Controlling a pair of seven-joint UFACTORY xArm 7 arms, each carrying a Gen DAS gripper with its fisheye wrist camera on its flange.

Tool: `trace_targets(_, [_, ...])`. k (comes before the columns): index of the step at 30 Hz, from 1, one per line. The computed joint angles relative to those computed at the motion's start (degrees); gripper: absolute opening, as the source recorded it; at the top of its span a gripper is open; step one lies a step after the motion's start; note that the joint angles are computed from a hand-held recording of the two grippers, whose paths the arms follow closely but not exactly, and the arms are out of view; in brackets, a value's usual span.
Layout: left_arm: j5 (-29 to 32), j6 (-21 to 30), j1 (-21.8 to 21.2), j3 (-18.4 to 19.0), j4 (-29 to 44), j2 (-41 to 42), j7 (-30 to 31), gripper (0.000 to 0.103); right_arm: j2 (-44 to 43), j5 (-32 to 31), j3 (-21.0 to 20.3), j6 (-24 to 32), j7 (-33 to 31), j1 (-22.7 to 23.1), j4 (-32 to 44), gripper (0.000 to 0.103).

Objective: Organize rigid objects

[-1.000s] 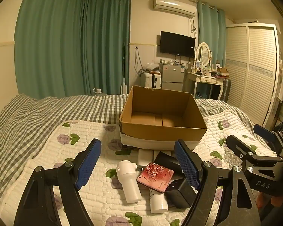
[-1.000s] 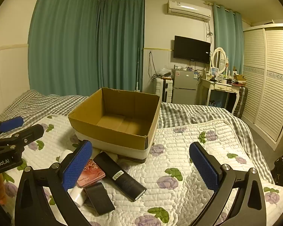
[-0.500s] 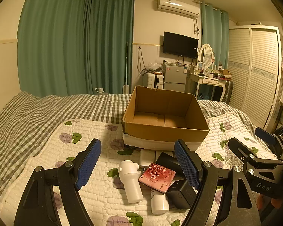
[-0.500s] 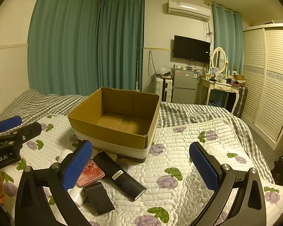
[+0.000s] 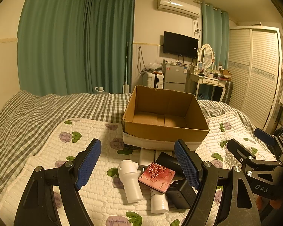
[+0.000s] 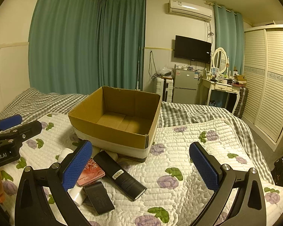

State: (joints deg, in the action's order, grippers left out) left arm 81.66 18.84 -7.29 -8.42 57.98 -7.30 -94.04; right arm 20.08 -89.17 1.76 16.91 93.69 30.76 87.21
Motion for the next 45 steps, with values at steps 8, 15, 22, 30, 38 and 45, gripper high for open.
trace_targets(8, [-0.3,-0.15,0.05,0.07,-0.02,-0.01,0.28,0.083,0.0,1.08,-0.04,-0.37,-0.93,-0.15,-0.21,0.103])
trace_targets(15, [-0.26,-0.23,0.13,0.08,-0.05,0.0,0.22,0.083,0.21,0.93,-0.43,-0.72,-0.74,0.05,-0.1,0.103])
trace_targets(22, [-0.45,-0.28,0.17,0.08,-0.07,-0.01,0.38,0.083,0.25,1.04,-0.45,-0.72,-0.89,0.07,-0.1,0.103])
trace_targets(30, [-0.45,-0.3,0.2,0.05,-0.05,0.0,0.37,0.083,0.34,-0.27,-0.34,-1.64,-0.05,-0.11,0.01,0.103])
trace_targets(38, [-0.57,-0.43,0.24,0.1,-0.03,0.04,0.51,0.083,0.37,0.69,-0.22,-2.14,-1.08,-0.31,-0.02,0.103])
trace_targets(45, [-1.07,-0.45,0.25,0.12,-0.19,0.05,0.82,0.083,0.75,1.13,-0.31,-3.31,-2.23,-0.37,0.21,0.103])
